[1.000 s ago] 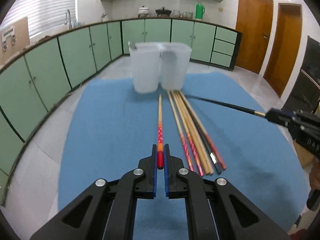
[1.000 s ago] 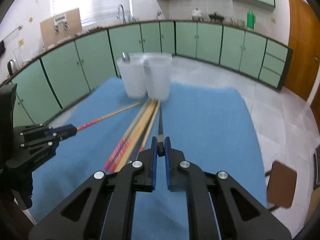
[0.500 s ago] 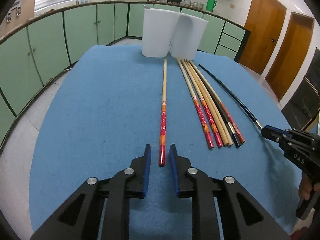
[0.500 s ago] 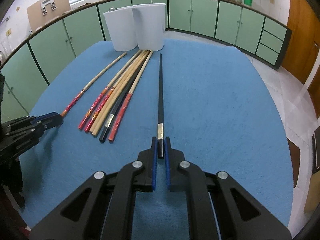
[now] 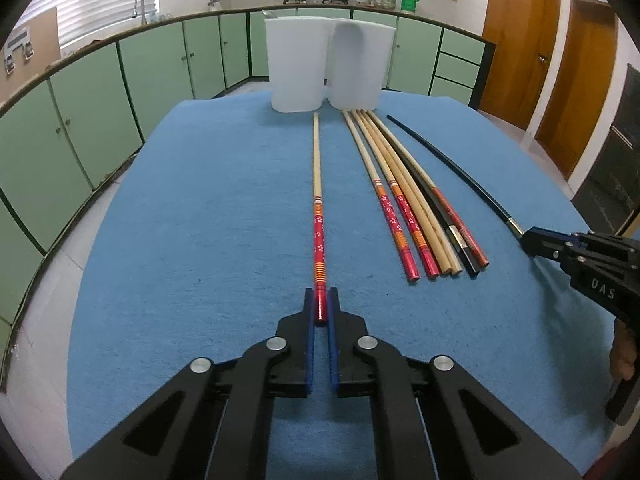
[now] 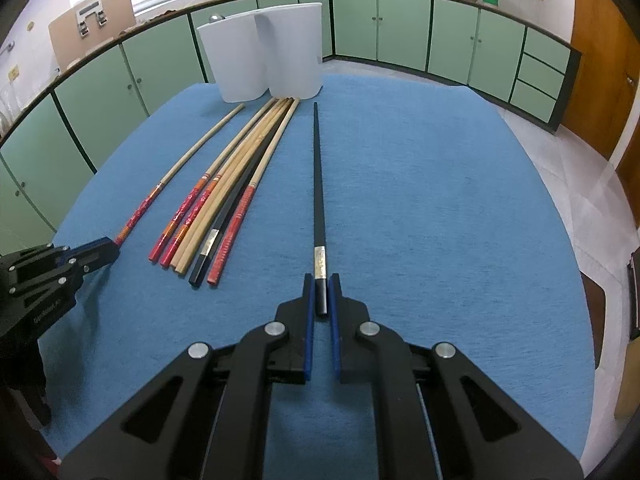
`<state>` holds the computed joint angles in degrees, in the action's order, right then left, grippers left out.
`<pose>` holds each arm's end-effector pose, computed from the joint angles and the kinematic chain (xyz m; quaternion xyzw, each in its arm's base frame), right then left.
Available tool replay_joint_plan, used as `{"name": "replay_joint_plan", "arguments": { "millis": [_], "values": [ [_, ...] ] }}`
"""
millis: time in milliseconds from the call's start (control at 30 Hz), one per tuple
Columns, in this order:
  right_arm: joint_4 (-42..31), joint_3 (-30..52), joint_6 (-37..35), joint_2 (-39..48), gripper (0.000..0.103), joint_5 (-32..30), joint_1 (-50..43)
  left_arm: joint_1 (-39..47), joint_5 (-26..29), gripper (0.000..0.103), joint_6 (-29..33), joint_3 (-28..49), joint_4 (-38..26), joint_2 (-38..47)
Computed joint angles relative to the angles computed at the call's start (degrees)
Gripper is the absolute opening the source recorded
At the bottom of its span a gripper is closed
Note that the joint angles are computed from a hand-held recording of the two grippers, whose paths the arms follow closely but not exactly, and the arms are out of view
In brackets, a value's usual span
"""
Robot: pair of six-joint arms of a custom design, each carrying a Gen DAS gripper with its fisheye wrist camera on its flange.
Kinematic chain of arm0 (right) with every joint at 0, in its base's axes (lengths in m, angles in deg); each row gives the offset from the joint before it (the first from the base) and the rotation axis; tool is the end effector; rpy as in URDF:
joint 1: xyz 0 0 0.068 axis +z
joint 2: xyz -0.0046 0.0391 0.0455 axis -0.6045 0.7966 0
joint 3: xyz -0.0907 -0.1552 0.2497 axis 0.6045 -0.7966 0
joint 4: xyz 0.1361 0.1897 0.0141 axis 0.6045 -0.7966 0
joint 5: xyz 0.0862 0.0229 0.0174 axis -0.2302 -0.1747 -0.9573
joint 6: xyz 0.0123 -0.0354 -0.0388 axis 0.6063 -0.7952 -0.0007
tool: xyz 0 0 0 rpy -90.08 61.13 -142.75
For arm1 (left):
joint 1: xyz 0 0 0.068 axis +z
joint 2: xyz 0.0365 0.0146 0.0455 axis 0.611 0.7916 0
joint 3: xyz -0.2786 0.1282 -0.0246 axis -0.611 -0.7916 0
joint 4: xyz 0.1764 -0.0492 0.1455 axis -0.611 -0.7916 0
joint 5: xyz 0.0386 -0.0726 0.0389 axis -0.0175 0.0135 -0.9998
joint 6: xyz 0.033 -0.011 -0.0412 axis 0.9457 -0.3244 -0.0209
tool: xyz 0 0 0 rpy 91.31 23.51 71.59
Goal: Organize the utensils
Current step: 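Slide the held chopsticks out from the pile toward the tools, then lift both chopsticks and drop them into the white utensil holder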
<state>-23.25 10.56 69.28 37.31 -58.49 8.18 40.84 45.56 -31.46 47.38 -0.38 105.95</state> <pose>0.2140 0.1905 0.2290 0.1513 0.9325 -0.0146 0.3277 0.3441 0.0031 0.2469 0.3121 0.8887 -0.1312 0.3091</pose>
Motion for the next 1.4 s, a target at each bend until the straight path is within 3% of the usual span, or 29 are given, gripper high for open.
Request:
{"name": "replay_joint_plan", "arguments": {
  "millis": [233,400,833,967,1067,1233,1400],
  "values": [
    [0.09,-0.44,0.26,-0.30,0.006,0.30,0.13,0.17,-0.84,0.008,-0.06,-1.14,0.79,-0.81],
    [-0.07,-0.55,0.78,-0.04,0.006,0.67,0.42,1.33,1.38,0.025,0.41,-1.61,-0.57,-1.46],
    [0.46,-0.59,0.83,0.36,0.006,0.92,0.21,1.07,1.34,0.026,-0.75,-0.86,-0.73,-0.83],
    [0.49,-0.67,0.84,0.34,0.006,0.97,0.22,0.78,0.98,0.023,-0.88,-1.15,-0.10,-0.84],
    [0.43,-0.64,1.03,0.45,0.006,1.11,0.34,0.68,0.40,0.005,-1.01,-1.44,0.34,-0.98],
    [-0.72,-0.18,0.96,-0.09,0.006,1.39,0.54,0.41,-0.31,0.005,-0.57,-1.14,0.00,-1.36],
    [-4.75,2.75,-1.16,-2.70,0.006,5.48,1.44,1.54,1.89,0.005,1.34,4.68,-7.41,-2.64]
  ]
}}
